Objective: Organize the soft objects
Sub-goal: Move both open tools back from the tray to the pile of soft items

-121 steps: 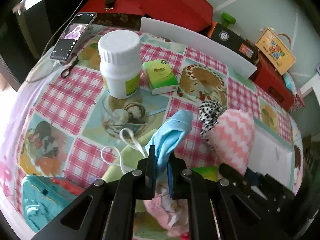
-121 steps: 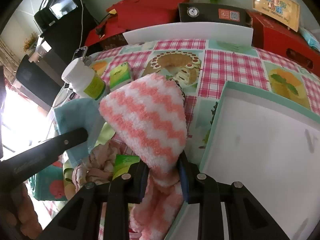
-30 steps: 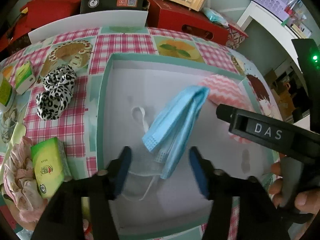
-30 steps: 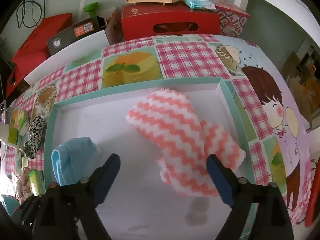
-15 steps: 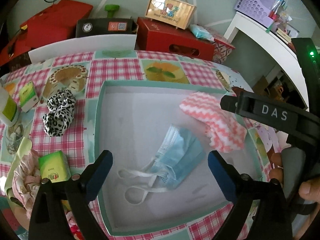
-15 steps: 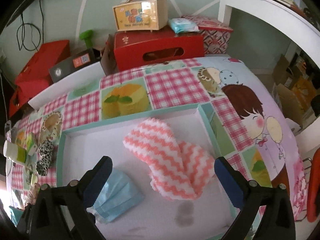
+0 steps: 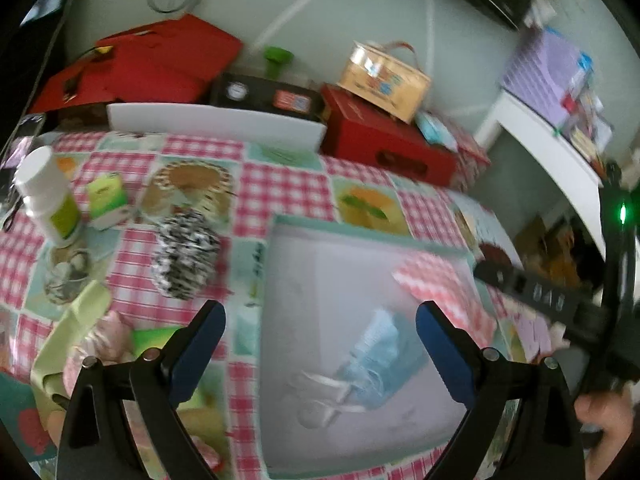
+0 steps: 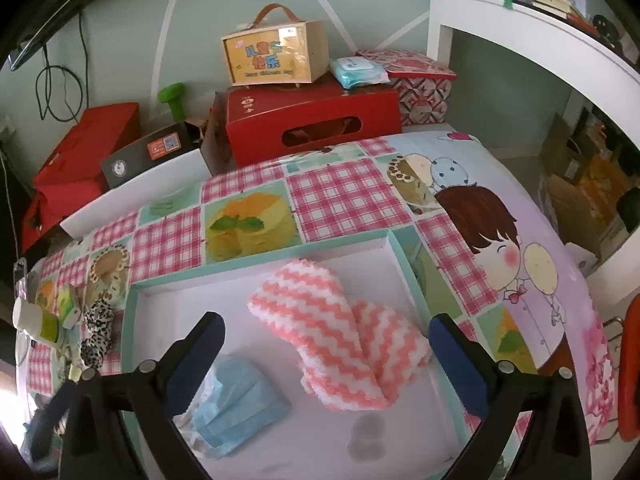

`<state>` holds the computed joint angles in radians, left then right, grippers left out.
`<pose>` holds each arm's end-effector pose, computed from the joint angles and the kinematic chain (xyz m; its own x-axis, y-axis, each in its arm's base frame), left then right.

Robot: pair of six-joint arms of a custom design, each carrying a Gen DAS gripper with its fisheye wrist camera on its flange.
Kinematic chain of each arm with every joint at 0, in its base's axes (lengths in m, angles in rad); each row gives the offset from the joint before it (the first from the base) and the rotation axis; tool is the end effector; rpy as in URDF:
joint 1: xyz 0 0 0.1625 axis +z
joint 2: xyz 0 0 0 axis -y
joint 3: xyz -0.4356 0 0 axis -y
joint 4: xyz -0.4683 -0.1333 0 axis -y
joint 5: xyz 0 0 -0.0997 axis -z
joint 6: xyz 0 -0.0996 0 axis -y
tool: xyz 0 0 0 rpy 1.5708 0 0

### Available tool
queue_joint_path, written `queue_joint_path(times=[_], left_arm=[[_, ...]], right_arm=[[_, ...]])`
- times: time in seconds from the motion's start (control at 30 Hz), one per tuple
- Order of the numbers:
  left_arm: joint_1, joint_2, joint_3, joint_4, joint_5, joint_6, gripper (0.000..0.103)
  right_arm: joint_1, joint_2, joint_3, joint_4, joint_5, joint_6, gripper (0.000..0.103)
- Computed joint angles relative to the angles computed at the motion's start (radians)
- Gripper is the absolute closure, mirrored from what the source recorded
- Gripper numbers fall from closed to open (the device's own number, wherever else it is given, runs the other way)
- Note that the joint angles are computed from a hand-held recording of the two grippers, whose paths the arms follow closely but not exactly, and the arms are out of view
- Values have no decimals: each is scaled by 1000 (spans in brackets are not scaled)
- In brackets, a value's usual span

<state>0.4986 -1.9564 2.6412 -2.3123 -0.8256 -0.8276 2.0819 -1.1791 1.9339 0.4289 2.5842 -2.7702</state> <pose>-0.1697 -0.3211 0.2025 -0.9063 0.0728 -0.4164 0.3097 0.7848 -0.5369 0.2553 -0.3555 0.1578 -0.7403 0.3124 0.5953 -0.1978 0.7451 -0.6370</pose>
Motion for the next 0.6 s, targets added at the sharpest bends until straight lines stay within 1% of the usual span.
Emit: queue_joint_path(times=[0.13,0.27,0.33,0.4,0.47,0.53,0.6], left_arm=[[24,-83,0,69,44,-49,7],[34,-167,2,139,116,-97,7],[41,-204,2,178,150,-119,7],[52,-232,-1,217,174,-135,7],[74,-247,-10,250,177,-145,7],[100,-253,-19,268,160,-149,7],[124,-251,-27,281,140,-152,7]], right_arm=[[4,22,-12,3,-5,-7,0],[23,19,-9,-55,-22,-69,0],[28,23,-12,-73,-53,-92,0],[29,37,-21,-66,-85,-89,0],[36,61,-37,-60,-103,-101,0],[44,83,-49,-56,-114,-101,0],[48,95,-56,-58,-149,-107,0]])
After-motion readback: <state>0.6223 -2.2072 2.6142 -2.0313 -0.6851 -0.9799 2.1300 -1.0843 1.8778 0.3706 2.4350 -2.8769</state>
